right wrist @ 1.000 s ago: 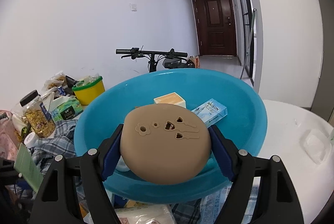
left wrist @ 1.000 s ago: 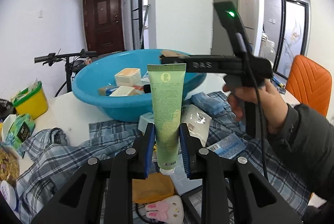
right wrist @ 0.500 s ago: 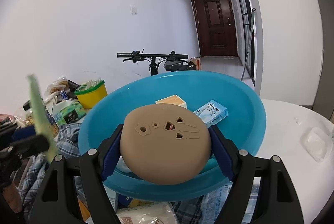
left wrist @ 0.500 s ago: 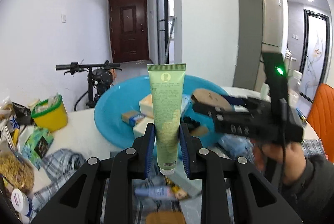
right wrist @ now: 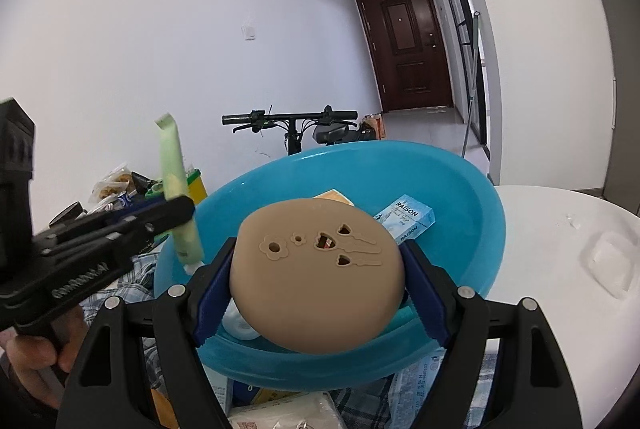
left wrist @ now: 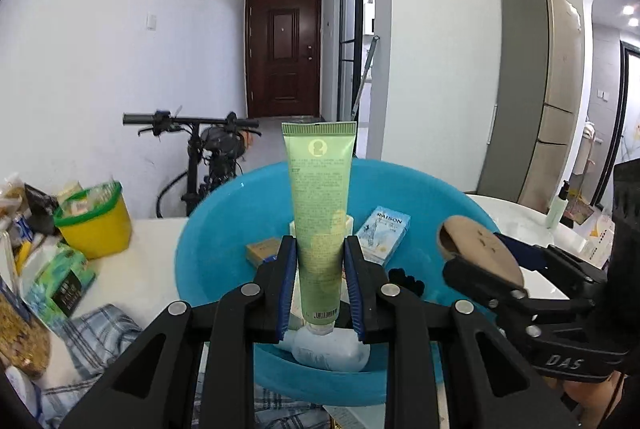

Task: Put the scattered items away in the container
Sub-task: 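Lower the green tube into the basin and open the left tool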

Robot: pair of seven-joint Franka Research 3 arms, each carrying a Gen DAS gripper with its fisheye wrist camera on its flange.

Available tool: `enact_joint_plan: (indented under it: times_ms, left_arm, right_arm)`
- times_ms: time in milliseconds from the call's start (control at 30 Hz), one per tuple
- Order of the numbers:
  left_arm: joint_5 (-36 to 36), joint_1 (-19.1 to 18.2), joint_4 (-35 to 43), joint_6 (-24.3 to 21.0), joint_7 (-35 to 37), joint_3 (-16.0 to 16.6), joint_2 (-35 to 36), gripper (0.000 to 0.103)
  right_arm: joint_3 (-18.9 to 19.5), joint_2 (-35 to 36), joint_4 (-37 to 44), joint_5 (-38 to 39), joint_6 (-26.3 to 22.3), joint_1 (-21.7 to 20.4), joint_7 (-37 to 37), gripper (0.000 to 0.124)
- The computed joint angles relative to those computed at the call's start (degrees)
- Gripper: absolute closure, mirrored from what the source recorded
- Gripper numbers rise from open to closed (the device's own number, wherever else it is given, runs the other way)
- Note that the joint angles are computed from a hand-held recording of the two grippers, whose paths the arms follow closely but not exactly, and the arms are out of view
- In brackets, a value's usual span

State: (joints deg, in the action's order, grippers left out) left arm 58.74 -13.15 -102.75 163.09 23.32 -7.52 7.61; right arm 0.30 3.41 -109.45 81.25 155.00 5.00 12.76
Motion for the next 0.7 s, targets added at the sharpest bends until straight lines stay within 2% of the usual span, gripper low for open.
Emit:
enact_joint_plan:
  times_ms: [167,467,700]
  left_arm:
    - [-0.1,-0.2,-0.6,0.7,1.2,0.3,1.1,0.078]
    - [2.6,-0.4,-2.1,1.8,-1.5,0.6,0.2,0.078]
    - [1.8,0.1,-2.7,2.6,-0.7,0.2,0.1,0.078]
  right_arm:
    - [0.3,0.0,-0.2,0.7,1.8,0.4,-1.7,0.047]
    - [0.5,0.4,-0.1,2.0,3.0,0.6,-3.3,0.046]
    - [0.7,0.4,-0.4,2.4,3.9,0.9,-4.5,0.047]
